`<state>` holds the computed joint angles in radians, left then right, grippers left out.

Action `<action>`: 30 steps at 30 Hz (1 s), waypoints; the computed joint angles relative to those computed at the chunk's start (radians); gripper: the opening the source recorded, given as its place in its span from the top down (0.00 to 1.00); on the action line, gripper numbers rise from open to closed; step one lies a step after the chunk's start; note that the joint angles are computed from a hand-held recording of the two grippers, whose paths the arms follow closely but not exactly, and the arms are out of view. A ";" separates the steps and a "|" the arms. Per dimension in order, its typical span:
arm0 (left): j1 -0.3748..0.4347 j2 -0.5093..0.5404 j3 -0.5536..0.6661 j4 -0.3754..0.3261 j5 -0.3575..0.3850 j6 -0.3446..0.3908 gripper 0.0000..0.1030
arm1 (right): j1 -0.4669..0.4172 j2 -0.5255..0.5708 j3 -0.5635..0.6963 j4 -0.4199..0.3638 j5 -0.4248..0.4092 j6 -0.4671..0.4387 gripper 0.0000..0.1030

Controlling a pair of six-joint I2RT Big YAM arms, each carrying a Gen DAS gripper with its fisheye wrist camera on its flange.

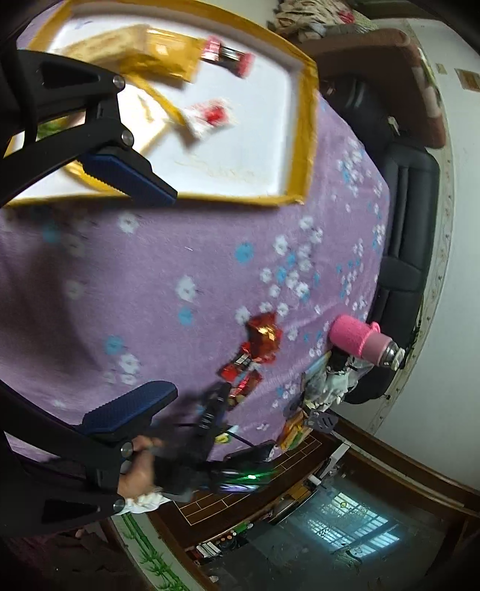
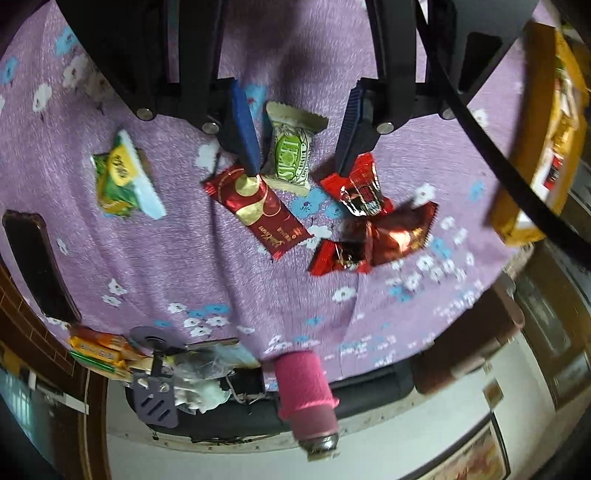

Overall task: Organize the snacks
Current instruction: 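Grasp the small green candy with the right tool while the left tool grasps a red candy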

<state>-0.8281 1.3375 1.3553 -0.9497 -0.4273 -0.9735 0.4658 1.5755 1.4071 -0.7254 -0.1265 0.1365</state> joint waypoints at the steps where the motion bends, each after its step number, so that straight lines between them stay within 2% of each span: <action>1: 0.014 0.023 0.030 -0.004 0.004 0.031 0.08 | -0.003 0.006 0.003 0.003 -0.010 0.000 0.68; 2: 0.027 0.045 0.057 -0.007 0.009 0.061 0.08 | -0.007 0.006 -0.001 0.003 -0.021 0.003 0.78; 5: 0.085 0.136 0.158 -0.004 0.062 0.210 0.08 | -0.032 -0.001 -0.016 0.017 -0.078 0.028 0.80; 8: 0.147 0.244 0.271 -0.019 0.134 0.307 0.08 | -0.047 0.002 -0.014 0.021 -0.129 0.048 0.81; 11: 0.205 0.343 0.355 -0.004 0.253 0.312 0.08 | -0.056 0.009 -0.007 0.010 -0.184 0.051 0.82; 13: 0.228 0.404 0.408 -0.001 0.307 0.323 0.08 | -0.057 0.011 -0.006 0.006 -0.199 0.048 0.82; 15: 0.241 0.461 0.461 -0.007 0.332 0.352 0.08 | -0.062 0.010 -0.006 -0.002 -0.222 0.050 0.82; 17: 0.249 0.519 0.520 -0.040 0.320 0.377 0.08 | -0.067 0.012 -0.003 -0.010 -0.243 0.056 0.82; 19: 0.256 0.545 0.540 -0.051 0.342 0.387 0.08 | -0.072 0.013 -0.002 -0.013 -0.255 0.063 0.82; 21: 0.266 0.554 0.532 -0.044 0.427 0.400 0.08 | -0.079 0.015 0.000 -0.015 -0.267 0.073 0.82; 23: 0.262 0.554 0.521 -0.057 0.495 0.447 0.12 | -0.088 0.016 0.000 -0.015 -0.282 0.087 0.82; 25: 0.254 0.541 0.505 -0.064 0.511 0.478 0.20 | -0.095 0.020 0.002 -0.016 -0.299 0.098 0.82; 26: 0.250 0.533 0.498 -0.066 0.504 0.487 0.20 | -0.096 0.021 0.002 -0.015 -0.306 0.104 0.82; 30: 0.227 0.512 0.484 -0.057 0.369 0.507 0.20 | -0.092 0.020 0.001 -0.013 -0.300 0.103 0.82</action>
